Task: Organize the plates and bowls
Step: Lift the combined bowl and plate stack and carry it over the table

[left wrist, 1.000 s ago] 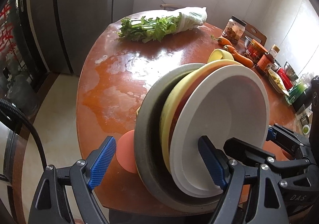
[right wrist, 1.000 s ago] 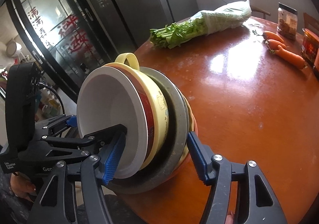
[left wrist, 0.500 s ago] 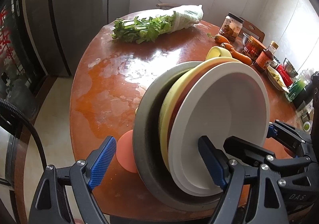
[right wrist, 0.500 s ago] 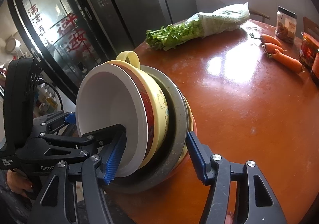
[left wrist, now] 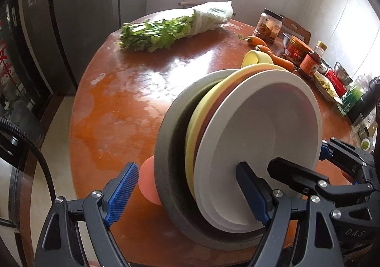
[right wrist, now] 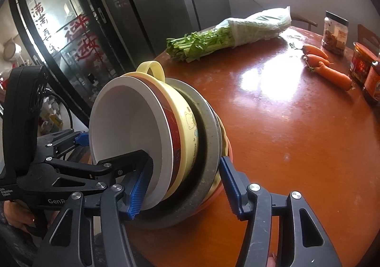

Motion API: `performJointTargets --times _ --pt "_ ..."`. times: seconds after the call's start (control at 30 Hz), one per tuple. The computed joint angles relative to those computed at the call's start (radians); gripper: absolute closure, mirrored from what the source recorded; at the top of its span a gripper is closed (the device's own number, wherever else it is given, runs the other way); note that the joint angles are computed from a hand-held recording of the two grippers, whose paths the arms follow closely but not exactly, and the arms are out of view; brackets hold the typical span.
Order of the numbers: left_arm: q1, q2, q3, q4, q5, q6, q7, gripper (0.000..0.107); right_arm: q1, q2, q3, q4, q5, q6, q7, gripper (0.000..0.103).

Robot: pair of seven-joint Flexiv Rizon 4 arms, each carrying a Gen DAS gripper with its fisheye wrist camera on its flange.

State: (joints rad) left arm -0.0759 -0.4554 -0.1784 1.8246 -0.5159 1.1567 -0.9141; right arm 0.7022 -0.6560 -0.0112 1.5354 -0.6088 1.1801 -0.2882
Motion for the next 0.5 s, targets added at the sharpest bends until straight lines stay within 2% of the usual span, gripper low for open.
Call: performJointTargets --times 0.2,0.5 --pt "-0.029 -0.011 -0.011 -0.014 0.017 -0.001 -0.013 0.023 0.003 0.056 -0.029 0.091 -0.035 0.023 0.058 0.044" --pt "-0.084 -0.041 -0.03 -0.055 0.053 -0.002 -0.04 0.023 -0.019 0.167 -0.054 0.257 -0.163 0.039 0.211 0.044"
